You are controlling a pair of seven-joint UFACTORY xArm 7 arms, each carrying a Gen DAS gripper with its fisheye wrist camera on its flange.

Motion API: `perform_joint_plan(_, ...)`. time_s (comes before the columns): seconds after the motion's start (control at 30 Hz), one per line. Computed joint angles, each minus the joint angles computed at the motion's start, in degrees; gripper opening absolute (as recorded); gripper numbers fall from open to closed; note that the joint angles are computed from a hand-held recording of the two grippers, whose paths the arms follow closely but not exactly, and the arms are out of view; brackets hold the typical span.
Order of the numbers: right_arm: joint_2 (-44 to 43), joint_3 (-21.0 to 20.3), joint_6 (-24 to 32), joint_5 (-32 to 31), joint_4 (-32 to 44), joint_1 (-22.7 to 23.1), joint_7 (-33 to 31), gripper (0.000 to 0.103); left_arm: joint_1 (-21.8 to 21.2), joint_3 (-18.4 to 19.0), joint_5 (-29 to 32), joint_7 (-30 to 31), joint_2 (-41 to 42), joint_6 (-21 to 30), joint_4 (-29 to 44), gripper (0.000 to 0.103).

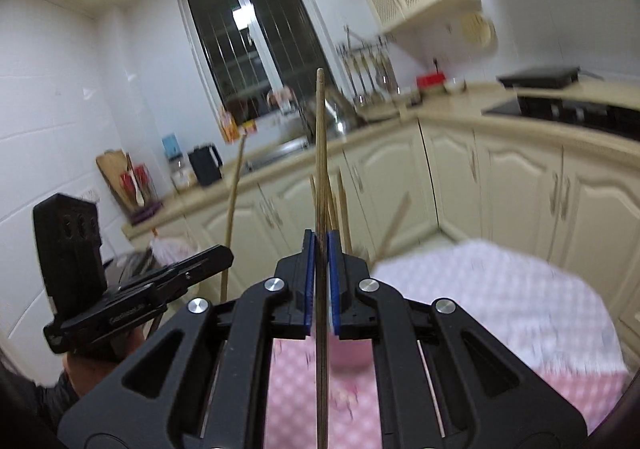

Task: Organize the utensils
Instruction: 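Lift both held chopsticks up over the pink cup, then lower the chopsticks into the pink cup and open both grippers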

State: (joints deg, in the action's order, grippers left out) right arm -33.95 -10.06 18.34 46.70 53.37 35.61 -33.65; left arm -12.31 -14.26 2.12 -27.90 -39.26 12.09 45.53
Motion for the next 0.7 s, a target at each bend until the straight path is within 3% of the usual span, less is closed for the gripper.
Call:
perform_joint_plan(0.3, 10.3, -3.7, -7.9, 10.8, 9.8, 7.7, -10.3, 0.007, 10.4, -4.6, 4.2, -4.8, 6.3, -8.6, 5.3, 0.005)
perform_joint_plan(0.47, 13.9, -3.6, -10.0, 18.8, 12.5, 8.3, -17.1, 0.007, 17.5, -8.7, 6.3, -7.6, 11.4, -13.8, 7.8, 0.005)
perform_joint_plan(0.7, 18.0, -1.7, -11.1, 27.2, 14.6, 6.7, -24.5, 0.007, 23.0, -13.2, 7.5, -9.7, 14.0, -16.5, 7.5, 0.005)
